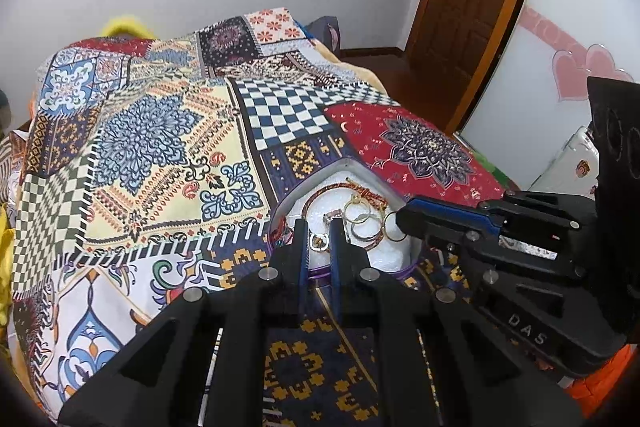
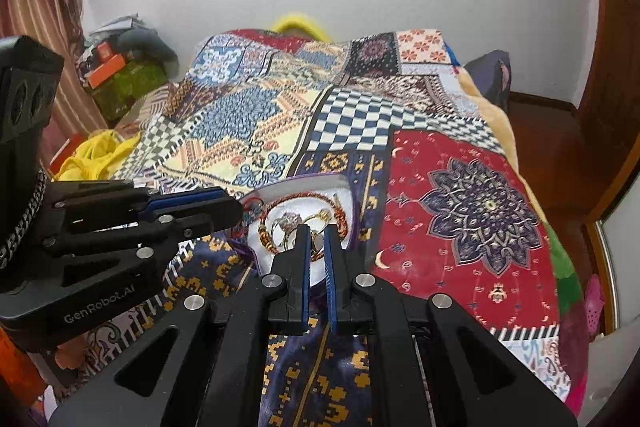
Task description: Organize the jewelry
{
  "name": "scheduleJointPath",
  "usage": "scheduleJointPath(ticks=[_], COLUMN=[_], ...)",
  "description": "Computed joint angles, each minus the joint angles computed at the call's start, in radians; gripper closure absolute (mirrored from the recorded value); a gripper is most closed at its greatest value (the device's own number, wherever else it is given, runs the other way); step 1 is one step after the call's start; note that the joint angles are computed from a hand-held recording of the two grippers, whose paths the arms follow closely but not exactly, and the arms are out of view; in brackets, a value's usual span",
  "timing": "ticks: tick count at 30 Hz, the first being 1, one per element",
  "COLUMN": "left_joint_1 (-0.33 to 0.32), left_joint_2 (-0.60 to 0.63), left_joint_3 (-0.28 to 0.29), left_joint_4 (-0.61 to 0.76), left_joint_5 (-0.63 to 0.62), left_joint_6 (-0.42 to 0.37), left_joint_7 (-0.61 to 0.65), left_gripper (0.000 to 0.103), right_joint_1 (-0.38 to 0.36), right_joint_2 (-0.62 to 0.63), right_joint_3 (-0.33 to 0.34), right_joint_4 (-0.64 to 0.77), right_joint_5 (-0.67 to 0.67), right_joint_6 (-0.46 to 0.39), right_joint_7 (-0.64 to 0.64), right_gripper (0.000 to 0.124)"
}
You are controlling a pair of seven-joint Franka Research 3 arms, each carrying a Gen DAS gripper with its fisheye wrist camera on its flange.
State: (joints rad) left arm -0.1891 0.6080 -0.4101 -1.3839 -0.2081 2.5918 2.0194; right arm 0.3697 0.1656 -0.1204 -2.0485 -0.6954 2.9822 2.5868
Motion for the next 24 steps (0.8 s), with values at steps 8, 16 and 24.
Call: scheduleJointPath(ticks=[8,16,24], left_joint_1=[-0.005,-0.004,0.035], left_joint_2=[0.020,-0.003,-0.096], left_joint_3=[0.005,0.010,-0.009], left_joint_4=[0.026,0.007,-0.090], left_joint_5=[0.005,0.006,-0.039], left_joint_6=[-0.027,-0.022,0.051], left_joint_7=[-0.013,-0.020,-0.018], left_gripper=[0.095,0.087,0.076], right_joint_1=[-0.002,-0.007,-0.007], right_joint_2=[0.013,0.015,-0.035], right_joint_3=[0.013,0.028,0.036], right_joint_4=[0.004,0.015,-0.008], right_joint_5=[0.081,0.143,0.147], right_joint_6=[-0.004,-0.044,-0.064], right_joint_7=[-0.111,-0.179,-0.167], right_gripper=[0.118,0.117,0.110])
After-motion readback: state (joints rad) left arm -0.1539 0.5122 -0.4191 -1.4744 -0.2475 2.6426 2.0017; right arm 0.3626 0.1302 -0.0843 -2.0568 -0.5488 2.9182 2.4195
